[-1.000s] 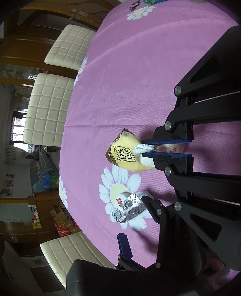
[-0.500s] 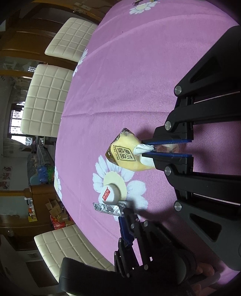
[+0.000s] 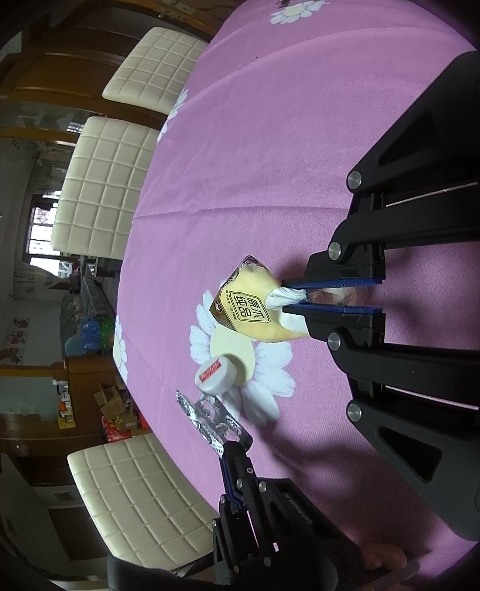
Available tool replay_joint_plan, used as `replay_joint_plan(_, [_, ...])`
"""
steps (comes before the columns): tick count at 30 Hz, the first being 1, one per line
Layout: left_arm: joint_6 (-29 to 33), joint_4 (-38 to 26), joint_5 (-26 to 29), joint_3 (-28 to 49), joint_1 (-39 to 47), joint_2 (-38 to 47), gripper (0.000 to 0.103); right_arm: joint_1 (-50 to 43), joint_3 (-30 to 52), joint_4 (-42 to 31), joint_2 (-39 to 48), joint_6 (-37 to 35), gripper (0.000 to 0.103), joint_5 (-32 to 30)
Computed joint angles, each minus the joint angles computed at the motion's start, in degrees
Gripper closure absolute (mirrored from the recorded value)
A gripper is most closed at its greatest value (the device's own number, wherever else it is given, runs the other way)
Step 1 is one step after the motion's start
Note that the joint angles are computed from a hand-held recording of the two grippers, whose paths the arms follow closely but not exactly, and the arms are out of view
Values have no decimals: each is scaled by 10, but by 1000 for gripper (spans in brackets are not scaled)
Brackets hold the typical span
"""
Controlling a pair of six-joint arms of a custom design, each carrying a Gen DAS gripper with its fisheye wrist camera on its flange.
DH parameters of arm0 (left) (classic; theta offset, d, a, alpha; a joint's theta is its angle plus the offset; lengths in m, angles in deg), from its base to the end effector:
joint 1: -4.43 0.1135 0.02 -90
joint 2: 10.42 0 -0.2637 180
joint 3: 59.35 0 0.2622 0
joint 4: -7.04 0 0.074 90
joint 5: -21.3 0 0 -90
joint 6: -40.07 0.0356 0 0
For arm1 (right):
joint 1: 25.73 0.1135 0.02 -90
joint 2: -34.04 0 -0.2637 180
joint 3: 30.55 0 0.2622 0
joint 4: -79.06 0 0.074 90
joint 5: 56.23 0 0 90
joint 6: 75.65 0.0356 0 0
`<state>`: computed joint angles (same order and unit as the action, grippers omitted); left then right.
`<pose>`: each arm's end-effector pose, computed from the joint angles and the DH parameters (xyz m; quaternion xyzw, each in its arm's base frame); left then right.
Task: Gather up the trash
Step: 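Carry the foil wrapper with left gripper while right gripper carries the packet over the bin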
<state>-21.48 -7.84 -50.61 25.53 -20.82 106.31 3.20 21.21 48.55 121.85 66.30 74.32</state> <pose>0.3889 -0.1957 0.1321 0.4663 0.7928 -0.1359 0.3680 0.2406 0.1065 0.1300 0.2522 0.8860 -0.1346 0.3651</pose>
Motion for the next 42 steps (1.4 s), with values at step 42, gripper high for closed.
replay_joint_plan(42, [67,50,139,-126,176,-114,99,101,72,66,32,-72,95,7])
